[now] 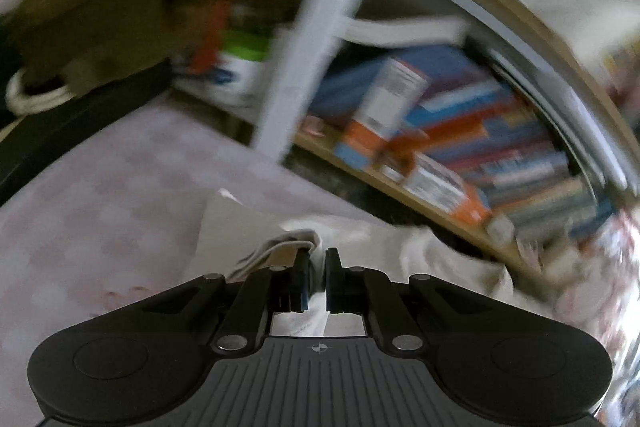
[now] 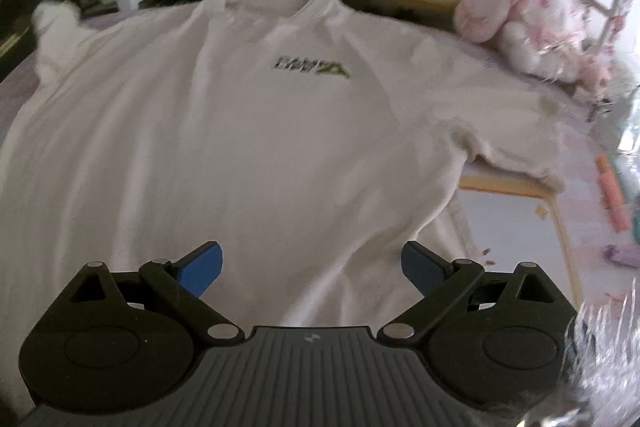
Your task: Fold clothes
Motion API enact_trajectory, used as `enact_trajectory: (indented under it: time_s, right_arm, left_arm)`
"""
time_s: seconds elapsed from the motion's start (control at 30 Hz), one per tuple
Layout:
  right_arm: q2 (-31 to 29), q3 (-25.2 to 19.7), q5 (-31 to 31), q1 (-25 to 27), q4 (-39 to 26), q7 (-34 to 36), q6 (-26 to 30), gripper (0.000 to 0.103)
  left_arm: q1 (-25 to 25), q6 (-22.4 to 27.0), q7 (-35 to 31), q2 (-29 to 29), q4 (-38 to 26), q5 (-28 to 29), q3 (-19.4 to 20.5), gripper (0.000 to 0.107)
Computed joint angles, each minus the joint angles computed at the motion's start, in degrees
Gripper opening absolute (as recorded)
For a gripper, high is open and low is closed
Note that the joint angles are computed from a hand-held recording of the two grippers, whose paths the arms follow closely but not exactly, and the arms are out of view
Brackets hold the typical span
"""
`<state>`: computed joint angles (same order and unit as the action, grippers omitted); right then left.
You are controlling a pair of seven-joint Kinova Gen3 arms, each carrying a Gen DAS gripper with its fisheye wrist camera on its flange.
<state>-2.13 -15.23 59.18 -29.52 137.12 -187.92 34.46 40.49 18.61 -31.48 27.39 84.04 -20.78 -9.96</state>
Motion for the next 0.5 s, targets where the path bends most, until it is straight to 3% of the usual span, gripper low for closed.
enact_trajectory:
  time_s: [0.17, 0.23, 0.3, 0.37, 0.5]
  right_arm:
    - [-2.0, 1.3, 4.0, 2.6, 3.7, -0.5, -6.9, 0.1]
    - [-2.7, 1.3, 5.6, 3.6, 4.7, -0.3, -8.6, 0.101]
    - [-3.3, 1.3, 6.8, 4.5, 5.5, 0.2, -10.1, 0.102]
    - [-3.7, 1.2, 8.3, 5.4, 6.1, -0.3, -11.1, 0.103]
    - [-4.2, 1.1, 11.7, 6.7, 7.3, -2.0, -12.9, 0.103]
  left_arm:
    - [-0.9, 9.2, -8.6, 5.5, -9.2, 1.5, 8.4, 0.007]
    - [-0.6, 12.6, -11.6, 8.0, -12.1, 2.5, 10.2, 0.014]
    - [0.1, 15.4, -14.3, 10.5, -14.5, 3.7, 11.3, 0.029]
    - [0.7, 14.5, -14.5, 10.8, -13.7, 4.6, 11.1, 0.034]
    - [2.7, 5.9, -10.0, 7.1, -6.1, 5.4, 7.0, 0.065]
